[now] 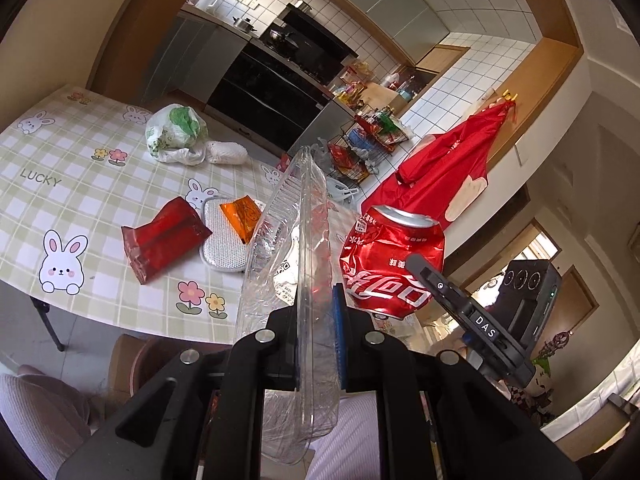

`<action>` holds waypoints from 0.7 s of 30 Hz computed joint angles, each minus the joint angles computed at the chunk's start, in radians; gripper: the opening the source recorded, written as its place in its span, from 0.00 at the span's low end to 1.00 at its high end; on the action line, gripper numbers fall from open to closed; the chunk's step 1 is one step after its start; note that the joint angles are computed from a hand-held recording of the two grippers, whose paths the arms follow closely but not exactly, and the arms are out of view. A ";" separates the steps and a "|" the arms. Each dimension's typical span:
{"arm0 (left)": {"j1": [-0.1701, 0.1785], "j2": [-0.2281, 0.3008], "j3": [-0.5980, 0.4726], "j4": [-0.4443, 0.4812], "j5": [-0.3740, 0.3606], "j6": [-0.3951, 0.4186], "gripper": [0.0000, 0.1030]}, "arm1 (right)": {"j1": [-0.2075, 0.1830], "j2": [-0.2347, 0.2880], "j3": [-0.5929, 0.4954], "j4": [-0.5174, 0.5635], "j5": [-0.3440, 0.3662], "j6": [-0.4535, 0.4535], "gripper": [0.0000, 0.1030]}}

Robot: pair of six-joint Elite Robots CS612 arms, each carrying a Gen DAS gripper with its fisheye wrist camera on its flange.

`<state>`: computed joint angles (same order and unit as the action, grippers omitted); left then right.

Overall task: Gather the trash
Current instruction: 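Carry bottle and can over the pink bin while the left tool opens to drop the bottle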

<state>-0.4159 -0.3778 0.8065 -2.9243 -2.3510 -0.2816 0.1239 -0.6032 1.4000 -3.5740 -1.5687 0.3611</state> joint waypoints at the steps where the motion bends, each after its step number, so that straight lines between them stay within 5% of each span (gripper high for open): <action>1: -0.001 -0.001 0.005 0.005 -0.001 0.005 0.12 | -0.001 -0.001 0.003 -0.001 0.001 -0.001 0.10; 19: -0.027 -0.002 0.007 0.201 0.014 0.121 0.12 | -0.018 0.007 0.025 -0.038 0.020 0.047 0.10; 20: -0.028 0.001 0.002 0.210 0.015 0.123 0.14 | -0.019 0.007 0.026 -0.040 0.020 0.049 0.10; 21: -0.029 0.002 -0.001 0.221 0.017 0.125 0.29 | -0.019 0.007 0.026 -0.041 0.019 0.050 0.10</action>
<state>-0.4449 -0.3755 0.8051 -2.7034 -2.3336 -0.1568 0.1051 -0.5960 1.4263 -3.6150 -1.5494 0.4114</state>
